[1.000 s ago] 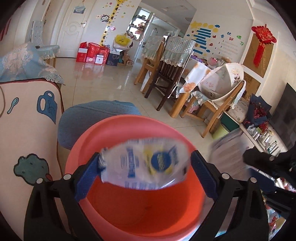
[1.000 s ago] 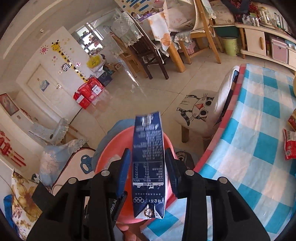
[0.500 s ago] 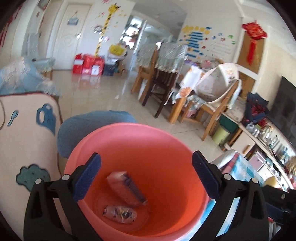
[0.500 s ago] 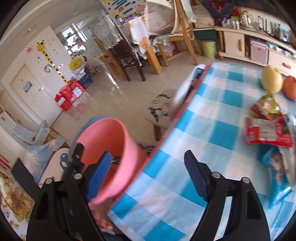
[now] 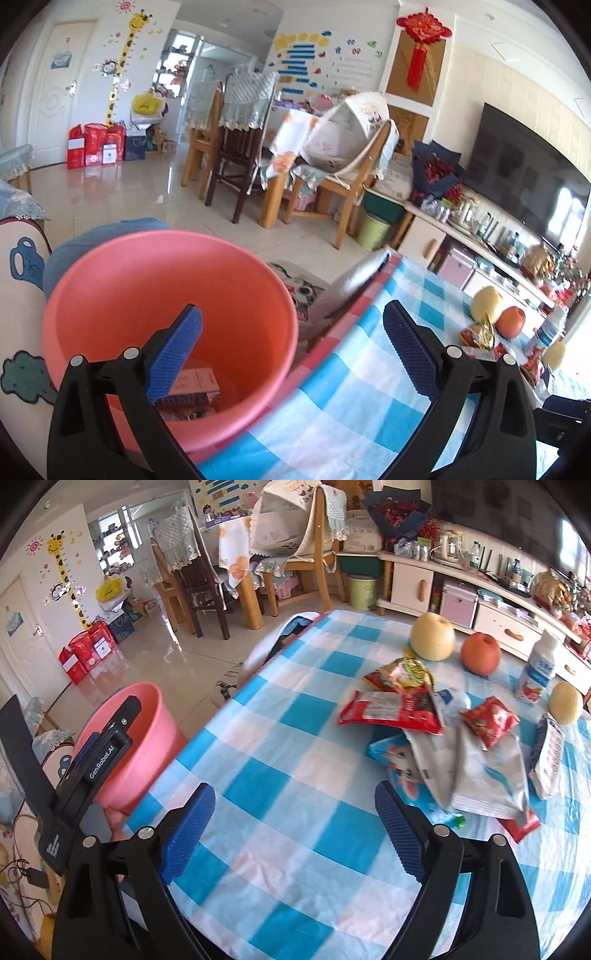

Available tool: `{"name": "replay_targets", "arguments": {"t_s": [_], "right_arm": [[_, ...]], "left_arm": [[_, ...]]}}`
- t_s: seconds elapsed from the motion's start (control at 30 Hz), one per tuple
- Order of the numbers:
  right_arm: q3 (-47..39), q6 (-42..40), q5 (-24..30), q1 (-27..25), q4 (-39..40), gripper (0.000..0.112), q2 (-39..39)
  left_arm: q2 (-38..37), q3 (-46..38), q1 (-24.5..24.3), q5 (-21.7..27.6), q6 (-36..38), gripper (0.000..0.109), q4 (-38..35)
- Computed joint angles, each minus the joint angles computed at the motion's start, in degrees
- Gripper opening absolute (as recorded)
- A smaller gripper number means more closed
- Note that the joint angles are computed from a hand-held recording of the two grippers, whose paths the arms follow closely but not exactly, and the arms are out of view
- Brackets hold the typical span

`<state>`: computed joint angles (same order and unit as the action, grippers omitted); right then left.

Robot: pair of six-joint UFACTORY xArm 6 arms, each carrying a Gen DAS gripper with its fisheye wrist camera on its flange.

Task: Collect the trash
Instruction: 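Move both grippers back over the table toward the snack wrappers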

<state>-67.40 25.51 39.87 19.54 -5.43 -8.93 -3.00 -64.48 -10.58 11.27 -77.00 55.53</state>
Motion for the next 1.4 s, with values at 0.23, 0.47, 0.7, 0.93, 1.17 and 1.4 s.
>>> {"name": "replay_targets", "arguments": {"t_s": [0.23,0.47,0.7,0.93,1.17,1.4], "right_arm": [[6.0,1.2,-1.9,-2.3,-1.6,0.092,-5.5],[9.9,0.7,-2.6,-5.4,-0.2,0.092,-9.3],[13.5,0.7,-3.2,-9.4,1.2,0.093,-13.6],[15.3,1.0,-2.7,-14.3,2.7,0.093,-16.9],[15.0,0.1,-1.6,-19.7,5.0,0.093,-18.5],[13.2,-2.6,-0.5,-26.3,8.2,0.093,-17.8]], "left_arm": [[1.7,-0.1,-3.7,-0.4,16.2,0.099,-15.1],[2.9,-1.1,-7.3,0.2,18.8,0.099,-14.7],[4.3,-2.7,-10.3,1.5,21.6,0.099,-15.5],[5.6,-4.3,-13.3,2.8,24.4,0.099,-15.7],[6.7,-4.6,-16.6,2.4,32.6,0.099,-20.8],[9.7,-7.2,-18.9,3.1,43.1,0.099,-31.4]]}}
